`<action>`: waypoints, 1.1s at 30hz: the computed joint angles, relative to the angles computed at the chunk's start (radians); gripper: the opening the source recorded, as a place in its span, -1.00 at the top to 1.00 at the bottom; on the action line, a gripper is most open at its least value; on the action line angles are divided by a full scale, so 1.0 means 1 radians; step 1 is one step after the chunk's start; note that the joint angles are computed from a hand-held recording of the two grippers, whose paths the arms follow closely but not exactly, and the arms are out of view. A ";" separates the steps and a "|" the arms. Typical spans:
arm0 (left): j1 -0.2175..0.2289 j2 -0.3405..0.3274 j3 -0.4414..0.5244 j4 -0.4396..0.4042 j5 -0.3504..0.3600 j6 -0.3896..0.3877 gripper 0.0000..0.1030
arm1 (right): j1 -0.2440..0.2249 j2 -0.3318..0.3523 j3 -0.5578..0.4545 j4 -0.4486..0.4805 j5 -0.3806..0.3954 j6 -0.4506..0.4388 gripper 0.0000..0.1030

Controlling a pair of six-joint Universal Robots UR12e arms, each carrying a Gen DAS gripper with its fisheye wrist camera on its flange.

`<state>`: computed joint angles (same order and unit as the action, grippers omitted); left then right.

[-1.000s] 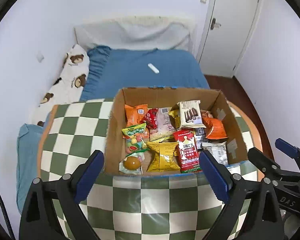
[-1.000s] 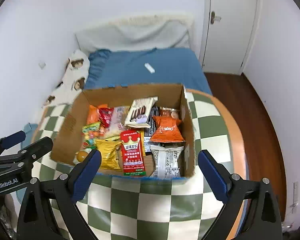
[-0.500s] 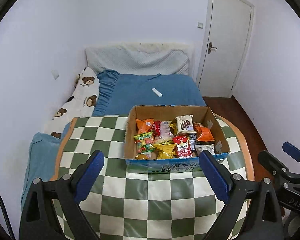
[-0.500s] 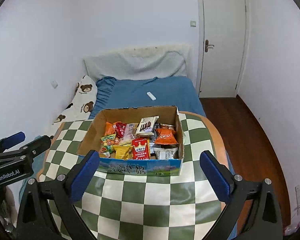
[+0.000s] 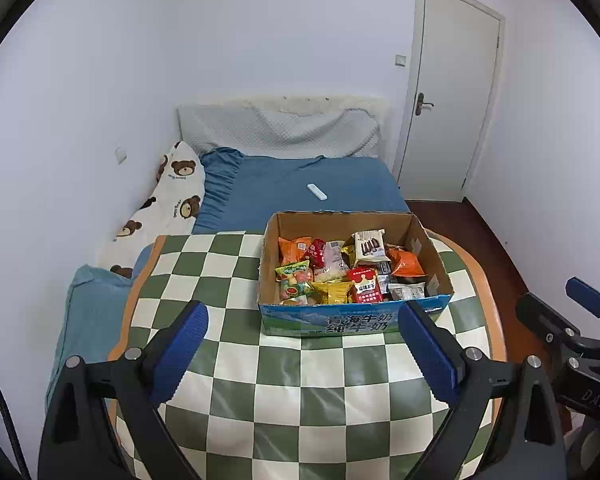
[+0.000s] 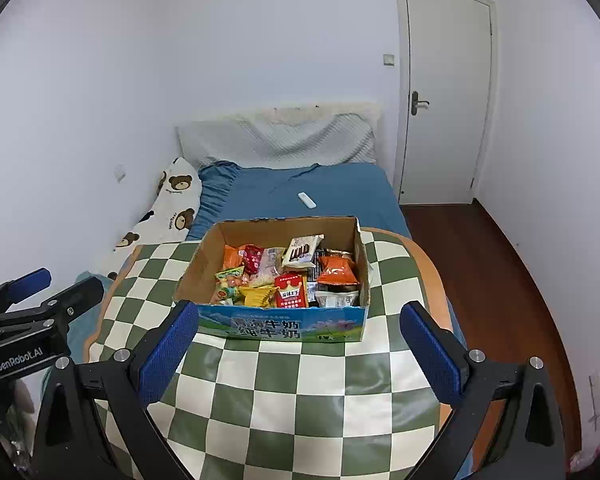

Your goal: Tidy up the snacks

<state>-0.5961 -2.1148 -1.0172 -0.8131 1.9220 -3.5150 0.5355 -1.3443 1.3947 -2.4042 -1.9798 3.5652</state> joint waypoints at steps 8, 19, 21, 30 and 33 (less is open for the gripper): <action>0.006 -0.029 0.026 -0.001 0.005 -0.009 -1.00 | -0.016 0.016 0.007 -0.022 -0.008 0.005 -0.99; 0.023 -0.109 0.108 -0.063 0.006 -0.035 -1.00 | -0.054 0.068 -0.001 -0.036 0.007 0.017 -0.99; 0.027 -0.123 0.124 -0.083 -0.003 -0.039 -1.00 | -0.060 0.079 -0.006 -0.035 0.009 0.015 -0.99; 0.031 -0.165 0.175 -0.139 -0.007 -0.027 -1.00 | -0.082 0.118 -0.021 -0.022 0.033 0.008 -0.99; 0.030 -0.169 0.177 -0.143 -0.006 -0.024 -1.00 | -0.083 0.120 -0.021 -0.021 0.038 0.004 -0.99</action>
<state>-0.5657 -2.2837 -0.8397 -0.9559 1.9163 -3.5391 0.4530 -1.2243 1.3733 -2.4248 -1.9421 3.5695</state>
